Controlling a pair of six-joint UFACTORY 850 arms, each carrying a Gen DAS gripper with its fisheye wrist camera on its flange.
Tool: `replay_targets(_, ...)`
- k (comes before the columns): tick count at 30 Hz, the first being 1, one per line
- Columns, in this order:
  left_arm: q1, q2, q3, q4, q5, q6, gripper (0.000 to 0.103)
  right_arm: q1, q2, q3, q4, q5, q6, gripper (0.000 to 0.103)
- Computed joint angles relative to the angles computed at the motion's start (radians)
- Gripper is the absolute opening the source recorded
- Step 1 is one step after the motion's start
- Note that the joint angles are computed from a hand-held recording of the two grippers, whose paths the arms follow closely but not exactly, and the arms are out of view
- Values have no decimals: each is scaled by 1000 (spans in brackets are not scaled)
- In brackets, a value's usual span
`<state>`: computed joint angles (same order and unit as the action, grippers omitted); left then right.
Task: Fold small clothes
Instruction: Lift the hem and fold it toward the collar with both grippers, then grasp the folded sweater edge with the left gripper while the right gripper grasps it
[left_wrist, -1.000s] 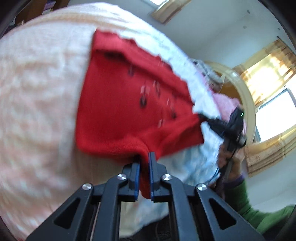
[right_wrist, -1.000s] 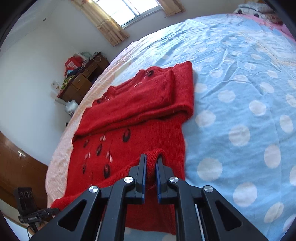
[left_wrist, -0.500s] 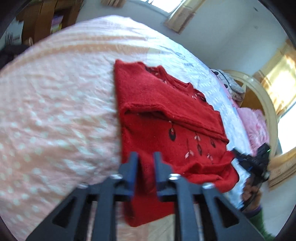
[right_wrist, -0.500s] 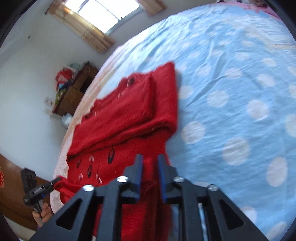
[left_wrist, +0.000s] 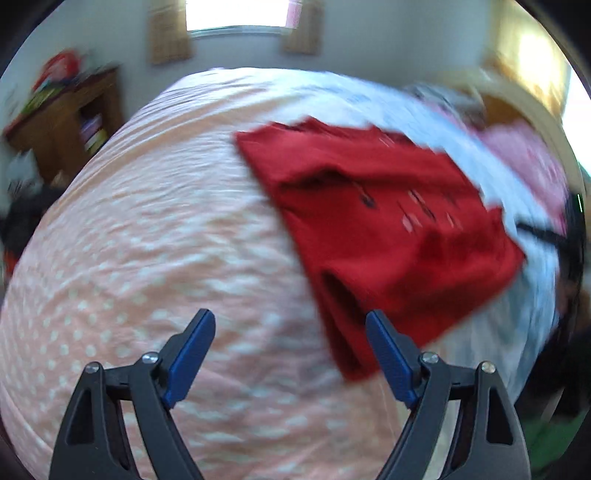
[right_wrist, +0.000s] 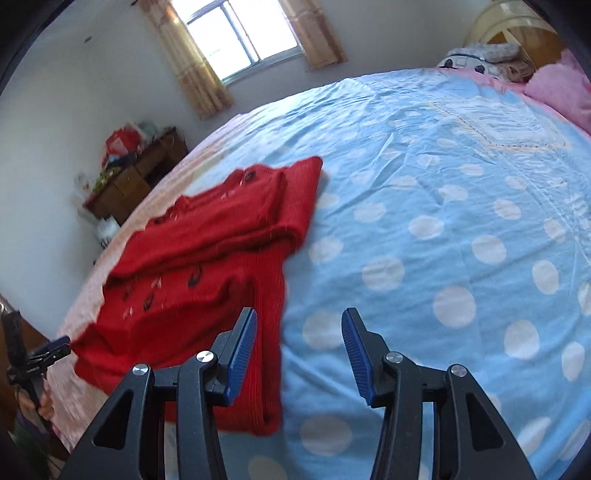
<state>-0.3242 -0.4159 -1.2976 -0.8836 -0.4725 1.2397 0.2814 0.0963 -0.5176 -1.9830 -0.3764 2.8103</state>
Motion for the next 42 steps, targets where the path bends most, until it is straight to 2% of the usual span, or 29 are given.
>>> replay_targets(4, -63, 20, 40, 71, 125, 122, 86, 13, -4, 3, -12, -7, 33, 49)
replay_targets(8, -103, -56, -54, 129, 154, 83, 86, 24, 3, 2, -8, -18, 53, 49)
replay_targets(10, -99, -106, -123, 102, 118, 43, 86, 32, 15, 11, -2, -27, 67, 49)
replay_targets(14, -48, -235, -289, -19, -108, -115, 86, 35, 37, 32, -26, -18, 128, 49)
replay_targets(16, -37, -257, -303, -68, -146, -133, 85, 40, 44, 40, 8, -25, 96, 49)
replay_targets(19, -29, -241, -268, -158, -146, -47, 85, 41, 51, 44, 41, -31, 43, 49)
replay_targets(21, -30, -228, -250, -164, -148, -13, 85, 40, 45, 39, 49, -31, 12, 49)
replay_targets(25, -51, -219, -244, -135, -105, 2, 84, 44, 18, 17, 84, -40, -55, 49)
replay_targets(27, -63, -205, -232, -147, -53, 13, 70, 40, 17, 21, 20, -28, 18, 49)
replay_targets(29, -67, -172, -195, -249, -4, 123, 68, 40, 14, 23, 9, -27, 32, 49)
replay_targets(32, -55, -156, -176, -362, -47, 230, 68, 35, 10, 25, 8, -19, 36, 49)
replay_targets(34, -55, -168, -191, -320, -50, 194, 68, 26, 10, 30, -21, -13, 73, 49)
replay_targets(37, -65, -222, -252, -167, -50, 28, 68, 21, 15, 39, -62, -17, 121, 49)
replay_targets(39, -60, -228, -248, -177, -84, 27, 61, 31, 19, 41, -36, -33, 92, 49)
replay_targets(42, -59, -217, -220, -244, -93, 94, 60, 36, 23, 42, 4, -40, 36, 49)
